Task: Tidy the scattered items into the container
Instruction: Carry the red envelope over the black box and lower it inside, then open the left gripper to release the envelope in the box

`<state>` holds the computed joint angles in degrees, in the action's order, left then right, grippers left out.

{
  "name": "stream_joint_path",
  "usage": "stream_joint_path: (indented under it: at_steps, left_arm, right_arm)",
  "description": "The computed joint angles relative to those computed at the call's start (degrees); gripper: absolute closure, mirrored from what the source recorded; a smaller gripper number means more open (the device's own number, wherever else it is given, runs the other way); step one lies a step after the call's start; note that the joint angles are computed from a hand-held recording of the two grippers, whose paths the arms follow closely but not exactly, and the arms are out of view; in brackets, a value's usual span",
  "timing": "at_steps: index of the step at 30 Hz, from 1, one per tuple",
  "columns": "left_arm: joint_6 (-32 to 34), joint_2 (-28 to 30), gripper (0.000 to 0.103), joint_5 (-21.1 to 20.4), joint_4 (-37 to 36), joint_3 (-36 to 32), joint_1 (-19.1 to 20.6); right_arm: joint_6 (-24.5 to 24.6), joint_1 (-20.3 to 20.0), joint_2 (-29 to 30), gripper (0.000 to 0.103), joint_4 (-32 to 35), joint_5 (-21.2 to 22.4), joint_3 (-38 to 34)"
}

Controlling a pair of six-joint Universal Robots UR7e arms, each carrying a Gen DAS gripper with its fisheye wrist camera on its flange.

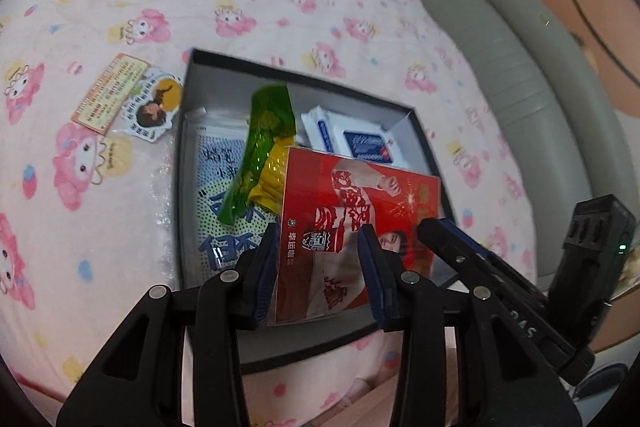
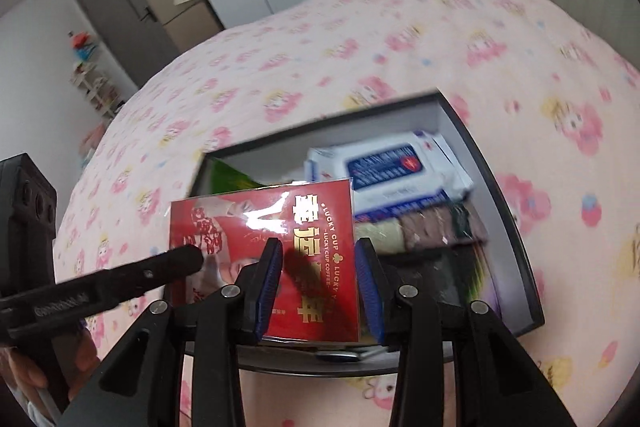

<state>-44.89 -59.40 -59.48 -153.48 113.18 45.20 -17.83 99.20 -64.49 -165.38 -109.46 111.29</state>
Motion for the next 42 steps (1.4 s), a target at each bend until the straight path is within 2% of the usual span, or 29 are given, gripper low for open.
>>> stream_joint_path:
  at_steps: [3,9,15,27,32,42]
  left_arm:
    - [-1.35,2.01,0.065,-1.58,3.11,-1.49,1.21]
    - [-2.92,3.01,0.062,0.32,7.76,-2.58,0.41]
    - [-3.67,3.32,0.061,1.57,10.27,-2.82,-0.06]
    - [-5.50,4.58,0.060,4.31,17.24,-5.10,-0.74]
    - [-6.56,4.32,0.060,5.95,20.32,-5.71,-1.22]
    - [-6.40,3.78,0.060,5.44,19.64,-5.18,-1.00]
  right_arm:
    - [-0.70,-1.14,0.61,0.068,-1.99,-0.01,0.79]
    - [-0.33,-3.25,0.35,0.068,2.09,0.99,0.34]
    - [-1.57,-3.03,0.63,0.068,2.31,-0.82,0.72]
    - [-1.52,-3.24,0.87,0.069,5.01,-1.71,0.03]
    - [-1.86,-3.41,0.12,0.069,2.40,-0.86,0.83]
    - [-3.39,-1.83,2.53,0.069,1.88,-7.21,0.32]
